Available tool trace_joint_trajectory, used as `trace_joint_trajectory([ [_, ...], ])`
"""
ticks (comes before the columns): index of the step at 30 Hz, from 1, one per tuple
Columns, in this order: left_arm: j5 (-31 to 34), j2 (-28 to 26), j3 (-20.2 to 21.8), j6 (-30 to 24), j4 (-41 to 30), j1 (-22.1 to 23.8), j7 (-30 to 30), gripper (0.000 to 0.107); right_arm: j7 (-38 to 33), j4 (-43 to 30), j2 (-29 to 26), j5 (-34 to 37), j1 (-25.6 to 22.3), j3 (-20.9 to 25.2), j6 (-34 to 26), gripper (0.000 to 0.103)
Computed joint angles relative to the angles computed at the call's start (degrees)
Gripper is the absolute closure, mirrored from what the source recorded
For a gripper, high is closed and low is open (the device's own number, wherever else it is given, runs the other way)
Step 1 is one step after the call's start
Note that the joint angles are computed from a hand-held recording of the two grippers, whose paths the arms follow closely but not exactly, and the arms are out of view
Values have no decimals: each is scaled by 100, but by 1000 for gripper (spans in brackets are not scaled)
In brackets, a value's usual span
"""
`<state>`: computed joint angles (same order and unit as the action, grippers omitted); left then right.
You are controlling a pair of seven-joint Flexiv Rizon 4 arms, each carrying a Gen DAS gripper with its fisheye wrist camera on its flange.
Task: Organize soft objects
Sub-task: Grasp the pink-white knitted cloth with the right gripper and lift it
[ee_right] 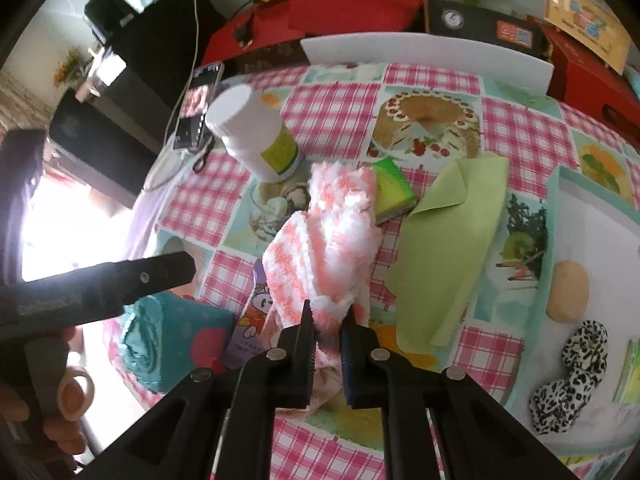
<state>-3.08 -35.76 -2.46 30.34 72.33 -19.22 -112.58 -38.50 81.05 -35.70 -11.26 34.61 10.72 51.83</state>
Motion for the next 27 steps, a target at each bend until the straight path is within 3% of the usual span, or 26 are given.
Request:
trace_joint_trajectory([
  [10,124,-84,-54,-187,-397,-156,204,7,650,797,641,-490,70,-278,632,92],
  [20,56,-193,-140,-328,-637,-360,310,7,1492,1809,1463,-1127,-97,-322,806,92],
  [27,61,-397,-195,-661,-905,-537,576,29,1871,2340,1803,-1249,-298,-168,908,92],
])
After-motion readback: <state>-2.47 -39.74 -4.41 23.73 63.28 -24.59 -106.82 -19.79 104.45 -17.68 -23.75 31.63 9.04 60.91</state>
